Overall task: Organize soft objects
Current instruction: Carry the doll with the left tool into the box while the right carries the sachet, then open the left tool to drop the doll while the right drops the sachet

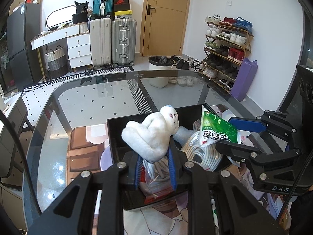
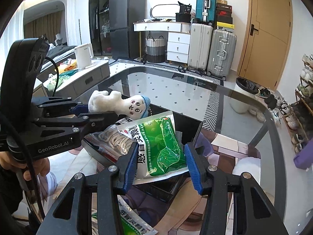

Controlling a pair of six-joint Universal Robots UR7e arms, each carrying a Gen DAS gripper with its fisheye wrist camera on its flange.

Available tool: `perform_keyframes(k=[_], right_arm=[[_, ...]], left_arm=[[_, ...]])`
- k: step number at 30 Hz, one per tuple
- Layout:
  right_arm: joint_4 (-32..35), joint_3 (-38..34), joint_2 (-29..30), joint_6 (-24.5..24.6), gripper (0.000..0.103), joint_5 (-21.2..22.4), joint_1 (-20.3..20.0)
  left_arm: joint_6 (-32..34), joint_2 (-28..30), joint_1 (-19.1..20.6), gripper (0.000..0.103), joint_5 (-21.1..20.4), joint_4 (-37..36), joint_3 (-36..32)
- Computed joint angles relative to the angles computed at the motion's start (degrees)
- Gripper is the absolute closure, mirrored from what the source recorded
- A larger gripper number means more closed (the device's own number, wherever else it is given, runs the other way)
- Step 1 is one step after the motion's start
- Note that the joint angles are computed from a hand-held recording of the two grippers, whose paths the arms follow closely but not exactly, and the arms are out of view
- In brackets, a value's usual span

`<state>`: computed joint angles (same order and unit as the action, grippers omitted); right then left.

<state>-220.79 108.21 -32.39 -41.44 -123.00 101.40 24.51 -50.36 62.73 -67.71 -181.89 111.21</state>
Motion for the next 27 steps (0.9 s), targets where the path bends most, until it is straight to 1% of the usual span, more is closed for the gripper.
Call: perform_keyframes(k=[9, 11, 14, 18, 22, 25, 27], right_arm=[[1.1, -2.9, 1.6, -1.7, 0.055, -1.6, 0.2], [1.0, -3.9, 2.3, -2.7, 0.055, -2.6, 0.3], [0.4, -5.9, 3.8, -5.6, 0.055, -4.9, 0.6], [1.0, -7.2, 4.7, -7.7, 0.054, -6.2, 0.7], [2.4, -7.2, 4.3, -7.0, 0.054, -5.7, 0.3], [1.9, -6.5, 3.8, -6.6, 0.049, -5.1, 0.3], [-0.5, -5.1, 3.5, -7.2, 0.044, -3.7, 0.3]], left_arm=[[-0.8, 1.1, 0.2, 0.082, 0.1, 0.2, -0.9], [-0.8, 1.3, 0.3, 0.082, 0.3, 0.4, -1.1], [-0.9, 1.6, 0.4, 0.082, 0.2, 1.2, -1.5], [-0.1, 2.0, 0.5, 0.082, 0.8, 1.2, -1.7], [-0.1, 2.1, 0.6, 0.081, 1.1, 1.6, -1.9], [0.0, 1.9, 0.3, 0.080, 1.6, 1.6, -1.7], [0.4, 1.7, 0.0, 0.078, 2.2, 1.1, -1.2]])
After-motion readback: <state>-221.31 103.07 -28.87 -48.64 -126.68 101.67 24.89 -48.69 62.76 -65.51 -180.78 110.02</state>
